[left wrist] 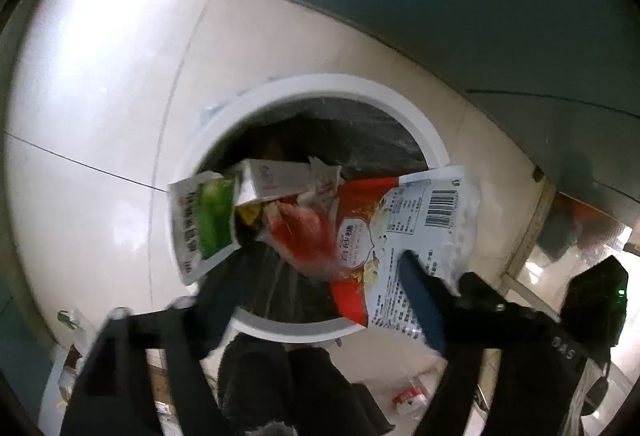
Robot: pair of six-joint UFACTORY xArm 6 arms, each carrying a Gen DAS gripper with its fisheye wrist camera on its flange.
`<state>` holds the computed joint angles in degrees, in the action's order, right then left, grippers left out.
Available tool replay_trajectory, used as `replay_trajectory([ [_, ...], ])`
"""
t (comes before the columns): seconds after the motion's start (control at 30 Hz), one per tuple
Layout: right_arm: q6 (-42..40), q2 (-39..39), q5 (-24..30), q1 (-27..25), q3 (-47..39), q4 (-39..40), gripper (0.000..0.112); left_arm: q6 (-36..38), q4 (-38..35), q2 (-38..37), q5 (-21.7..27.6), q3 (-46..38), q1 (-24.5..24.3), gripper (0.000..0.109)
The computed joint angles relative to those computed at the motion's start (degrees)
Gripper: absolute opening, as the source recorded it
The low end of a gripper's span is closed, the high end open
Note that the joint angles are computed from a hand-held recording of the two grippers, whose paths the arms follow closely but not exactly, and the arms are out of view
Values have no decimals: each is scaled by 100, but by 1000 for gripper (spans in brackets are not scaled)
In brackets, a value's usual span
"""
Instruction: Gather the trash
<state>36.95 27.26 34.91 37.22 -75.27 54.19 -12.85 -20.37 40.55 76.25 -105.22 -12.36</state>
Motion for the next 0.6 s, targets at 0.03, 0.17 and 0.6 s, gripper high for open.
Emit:
replay_trajectory([
  [0.03, 175, -13, 157, -32, -58, -325, 31, -27, 114, -66, 31, -12, -13, 82],
  [0.17, 808, -270, 727, -113, -257, -1812, 67, -100, 749, -560, 163, 78, -126, 103],
  [0.6, 1335, -1185, 4688, 157, -2946, -5011, 103, -278, 2446, -2275, 2329, -1637, -877, 103],
])
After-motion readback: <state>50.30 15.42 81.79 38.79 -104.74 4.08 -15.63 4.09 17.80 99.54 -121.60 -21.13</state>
